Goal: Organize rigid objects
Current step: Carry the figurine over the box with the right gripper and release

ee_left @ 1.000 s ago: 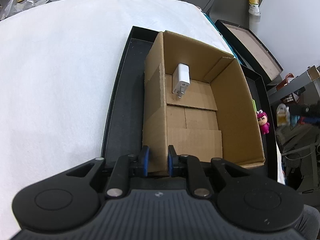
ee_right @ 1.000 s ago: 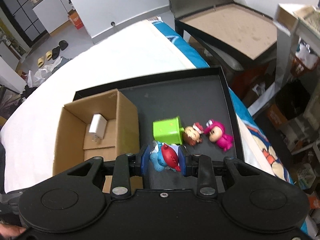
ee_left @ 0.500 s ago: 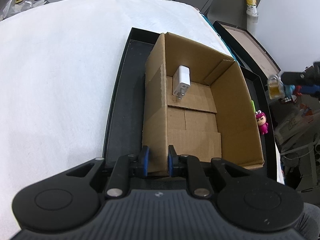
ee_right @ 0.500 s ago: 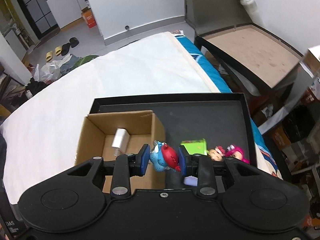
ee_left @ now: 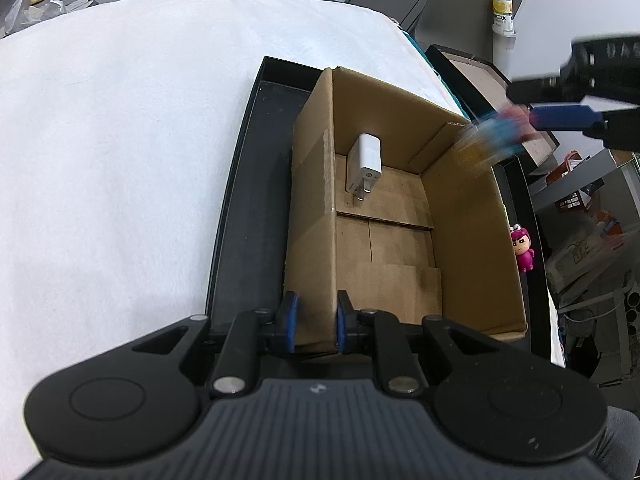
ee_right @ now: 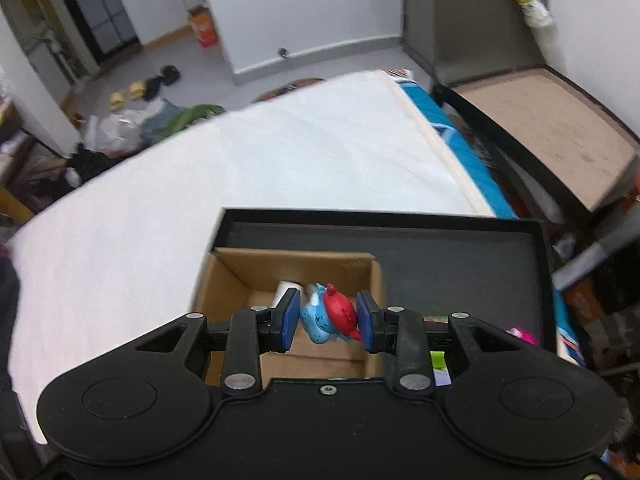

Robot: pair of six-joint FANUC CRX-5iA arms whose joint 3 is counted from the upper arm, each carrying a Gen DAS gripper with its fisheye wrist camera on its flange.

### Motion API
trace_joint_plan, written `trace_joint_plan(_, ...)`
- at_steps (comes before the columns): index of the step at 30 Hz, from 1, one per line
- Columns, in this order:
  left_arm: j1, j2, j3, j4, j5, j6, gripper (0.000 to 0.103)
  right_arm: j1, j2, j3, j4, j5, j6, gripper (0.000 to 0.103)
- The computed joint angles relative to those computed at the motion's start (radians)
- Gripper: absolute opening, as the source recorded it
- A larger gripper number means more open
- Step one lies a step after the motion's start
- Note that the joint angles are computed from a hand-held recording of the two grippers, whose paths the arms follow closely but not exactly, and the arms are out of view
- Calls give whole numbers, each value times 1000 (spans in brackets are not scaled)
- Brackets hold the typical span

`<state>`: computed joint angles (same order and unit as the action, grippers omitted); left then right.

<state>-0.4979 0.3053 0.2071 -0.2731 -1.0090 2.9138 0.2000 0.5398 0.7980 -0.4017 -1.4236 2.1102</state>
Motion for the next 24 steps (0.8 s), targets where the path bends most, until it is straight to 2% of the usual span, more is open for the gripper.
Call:
trace_joint_plan(1,0,-1,0,0,0,-1,17,-4,2,10,-17,-10,4,48)
trace_joint_plan(3,-2,-2,-1,-8,3,1,18,-2,-7,2,-15,4,-1,54)
trace_joint_plan(24,-6,-1,8,-15,-10,20,18,-109,46,99,-23,-62,-38,56)
